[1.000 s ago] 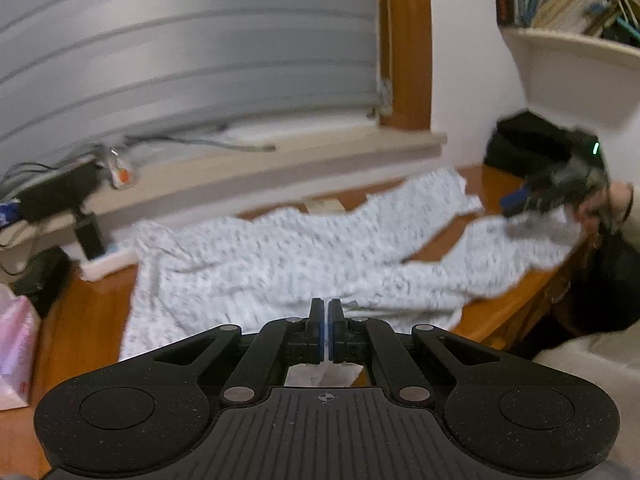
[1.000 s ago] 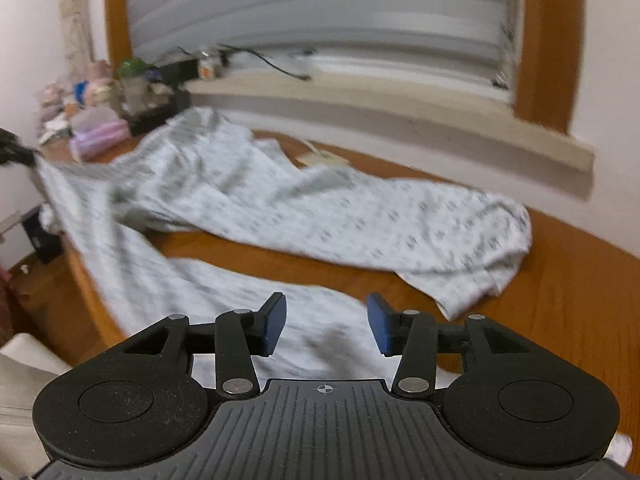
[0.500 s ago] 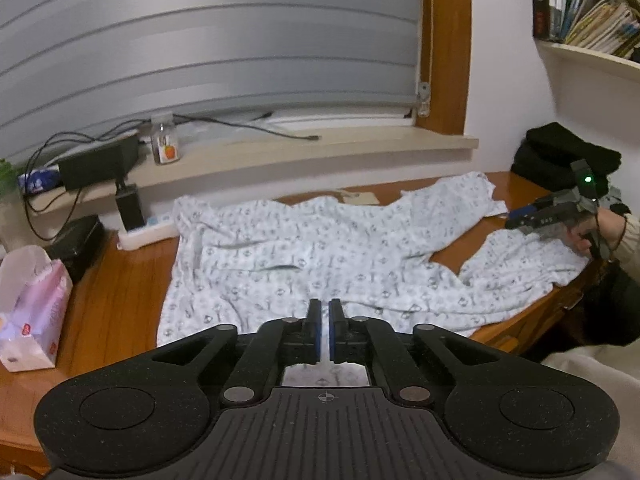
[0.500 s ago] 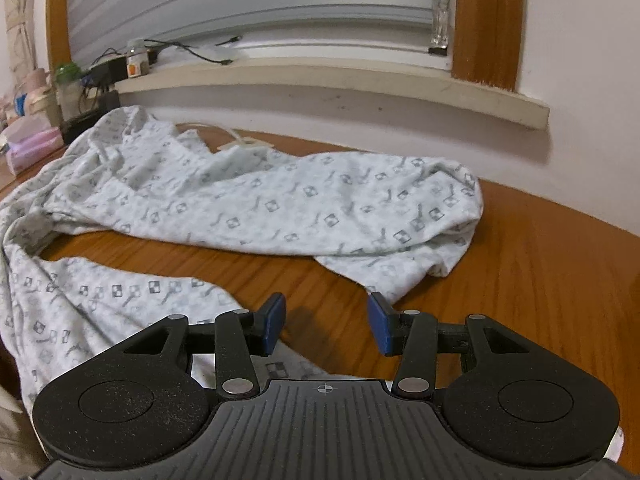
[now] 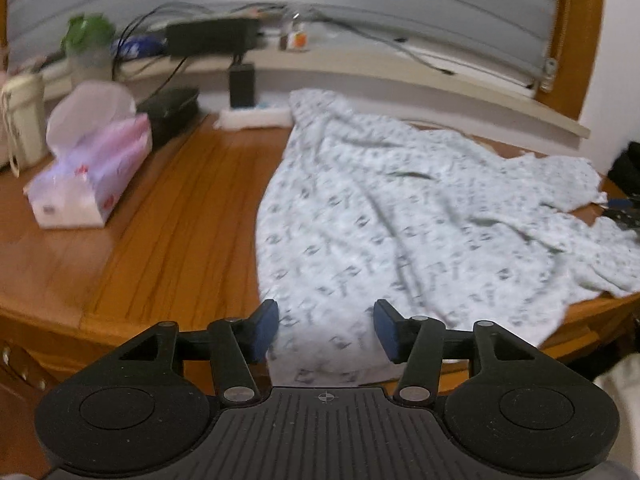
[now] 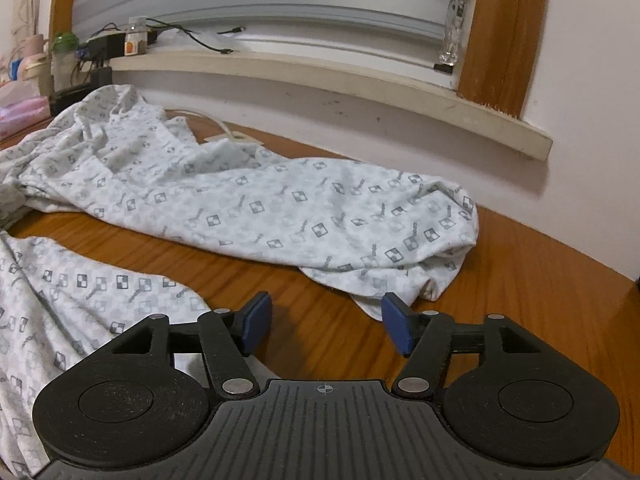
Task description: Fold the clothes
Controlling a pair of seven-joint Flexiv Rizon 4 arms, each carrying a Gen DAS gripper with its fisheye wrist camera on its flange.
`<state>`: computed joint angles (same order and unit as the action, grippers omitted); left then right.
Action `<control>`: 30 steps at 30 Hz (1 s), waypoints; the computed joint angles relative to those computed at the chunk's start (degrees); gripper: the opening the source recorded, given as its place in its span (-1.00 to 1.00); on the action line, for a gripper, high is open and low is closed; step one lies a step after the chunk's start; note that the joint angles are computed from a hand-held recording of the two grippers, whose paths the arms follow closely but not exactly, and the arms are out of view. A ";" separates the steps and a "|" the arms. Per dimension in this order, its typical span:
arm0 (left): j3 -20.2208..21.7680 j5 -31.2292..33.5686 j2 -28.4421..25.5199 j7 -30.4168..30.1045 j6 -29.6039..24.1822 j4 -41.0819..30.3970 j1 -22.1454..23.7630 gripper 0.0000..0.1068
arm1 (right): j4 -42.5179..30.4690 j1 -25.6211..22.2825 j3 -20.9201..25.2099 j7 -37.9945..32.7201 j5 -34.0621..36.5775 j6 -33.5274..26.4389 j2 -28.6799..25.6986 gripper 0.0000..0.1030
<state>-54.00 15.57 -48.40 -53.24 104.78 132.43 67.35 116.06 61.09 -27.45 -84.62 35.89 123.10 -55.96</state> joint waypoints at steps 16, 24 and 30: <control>9.56 5.72 8.28 -9.27 8.47 -3.46 -2.14 -0.90 | 0.10 -0.01 -0.03 -0.01 -0.37 -0.04 0.01 0.34; 7.20 7.58 5.74 -9.82 7.91 -4.79 -4.74 0.08 | 0.04 -0.70 0.58 0.08 -0.58 -0.10 0.38 0.44; 2.29 7.39 -0.73 -7.89 6.27 -8.51 -8.31 0.47 | 0.14 -2.44 2.27 0.38 -1.57 0.34 1.18 0.50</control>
<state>-51.70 22.96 -49.13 -61.13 111.05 123.92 59.04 116.19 58.65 -25.19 -84.24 34.32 123.44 -54.78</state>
